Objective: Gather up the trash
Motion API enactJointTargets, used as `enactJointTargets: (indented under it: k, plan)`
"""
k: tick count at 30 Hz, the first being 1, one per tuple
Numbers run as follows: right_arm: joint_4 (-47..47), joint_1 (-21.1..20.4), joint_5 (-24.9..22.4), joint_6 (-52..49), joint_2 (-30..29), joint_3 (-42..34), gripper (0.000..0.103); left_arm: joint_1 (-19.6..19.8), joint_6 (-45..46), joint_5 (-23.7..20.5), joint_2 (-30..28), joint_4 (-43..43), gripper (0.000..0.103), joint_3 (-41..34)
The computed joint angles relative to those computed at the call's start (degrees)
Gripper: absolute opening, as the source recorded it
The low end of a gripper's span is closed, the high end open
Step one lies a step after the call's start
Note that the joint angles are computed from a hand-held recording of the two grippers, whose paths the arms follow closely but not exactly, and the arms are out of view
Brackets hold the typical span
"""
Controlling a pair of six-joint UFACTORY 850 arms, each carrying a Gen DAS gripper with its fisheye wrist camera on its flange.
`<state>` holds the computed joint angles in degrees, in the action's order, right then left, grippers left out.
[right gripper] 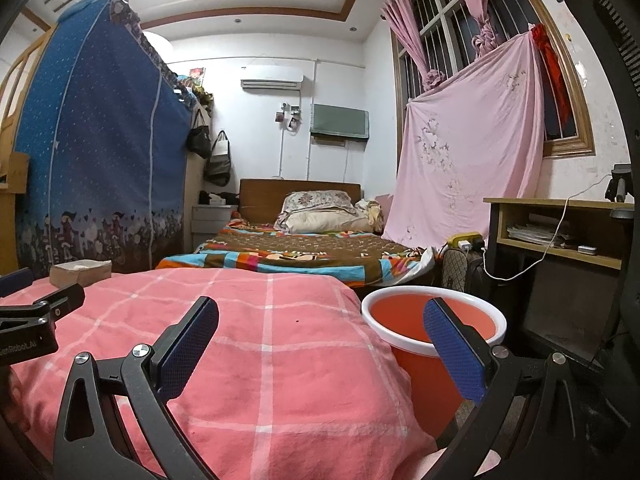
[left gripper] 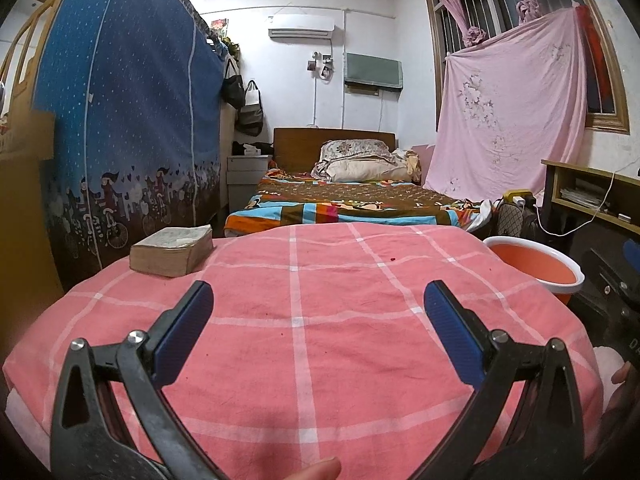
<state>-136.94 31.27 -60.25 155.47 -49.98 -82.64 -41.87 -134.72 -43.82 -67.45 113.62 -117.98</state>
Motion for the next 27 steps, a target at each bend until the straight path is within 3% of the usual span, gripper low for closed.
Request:
enactJointTargets:
  k: [27]
  plan:
    - [0.0,0.0,0.3,-0.1,-0.1,-0.2,0.103,0.0,-0.7,-0.5,0.4,0.4,0.087,0.7]
